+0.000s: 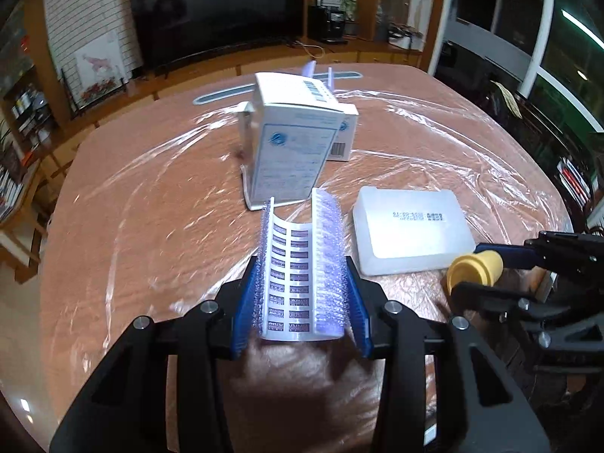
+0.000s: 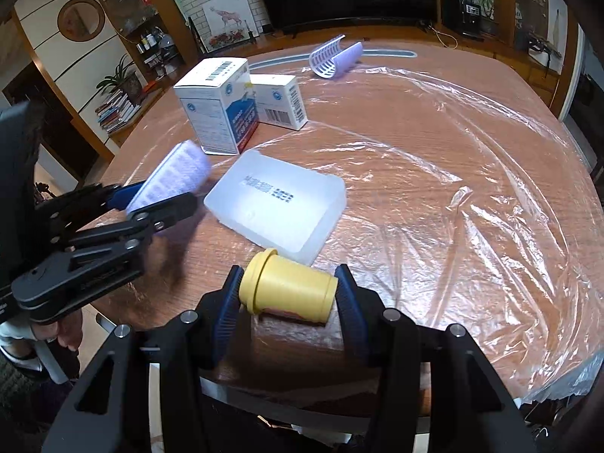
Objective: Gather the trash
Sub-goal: 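Carry the yellow cup and purple curler with both tools over the black bin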
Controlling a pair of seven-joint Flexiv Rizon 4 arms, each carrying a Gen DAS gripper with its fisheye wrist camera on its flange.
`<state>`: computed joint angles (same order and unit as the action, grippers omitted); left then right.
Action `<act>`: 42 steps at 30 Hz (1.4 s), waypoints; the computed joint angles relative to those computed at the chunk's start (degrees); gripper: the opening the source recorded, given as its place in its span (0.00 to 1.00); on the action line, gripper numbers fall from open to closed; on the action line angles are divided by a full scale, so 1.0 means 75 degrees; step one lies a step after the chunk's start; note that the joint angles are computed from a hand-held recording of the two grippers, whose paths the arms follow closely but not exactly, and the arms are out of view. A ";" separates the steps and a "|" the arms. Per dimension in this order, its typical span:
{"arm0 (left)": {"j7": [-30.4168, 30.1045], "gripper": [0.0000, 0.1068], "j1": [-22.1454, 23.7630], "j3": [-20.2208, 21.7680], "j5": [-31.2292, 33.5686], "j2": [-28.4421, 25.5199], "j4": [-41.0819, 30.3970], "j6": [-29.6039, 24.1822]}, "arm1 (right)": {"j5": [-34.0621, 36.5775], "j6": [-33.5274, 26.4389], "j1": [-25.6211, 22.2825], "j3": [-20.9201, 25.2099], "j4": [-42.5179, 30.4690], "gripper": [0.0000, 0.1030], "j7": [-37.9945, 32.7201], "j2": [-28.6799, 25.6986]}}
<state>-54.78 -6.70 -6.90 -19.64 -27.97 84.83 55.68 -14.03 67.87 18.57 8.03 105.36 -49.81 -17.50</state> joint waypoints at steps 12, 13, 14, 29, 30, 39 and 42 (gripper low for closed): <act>-0.0664 0.41 0.0068 0.0196 0.0018 0.0545 0.0753 0.0366 | 0.0185 0.0161 -0.0206 -0.0028 0.0064 0.48 -0.0290 0.0152; -0.0684 0.41 0.0074 0.0190 0.0014 0.0561 0.0771 0.0370 | 0.0200 0.0189 -0.0225 -0.0032 0.0078 0.48 -0.0286 0.0161; -0.0708 0.41 0.0065 0.0189 0.0024 0.0589 0.0809 0.0396 | 0.0261 0.0213 -0.0266 -0.0013 0.0085 0.48 -0.0317 0.0167; -0.0833 0.41 -0.0006 0.0095 -0.0157 0.0999 0.1361 0.0670 | 0.0618 0.0604 -0.0539 0.0136 0.0299 0.48 -0.0777 0.0431; -0.0818 0.41 -0.0008 0.0086 -0.0190 0.1042 0.1421 0.0691 | 0.0688 0.0606 -0.0558 0.0169 0.0306 0.48 -0.0864 0.0448; -0.0640 0.41 -0.0115 0.0045 -0.0362 0.1403 0.1872 0.0736 | 0.1585 0.0498 -0.0710 0.0526 0.0444 0.48 -0.2020 0.0741; -0.0572 0.41 -0.0175 0.0039 -0.0422 0.1582 0.2087 0.0764 | 0.1885 0.0471 -0.0719 0.0577 0.0540 0.48 -0.2303 0.0879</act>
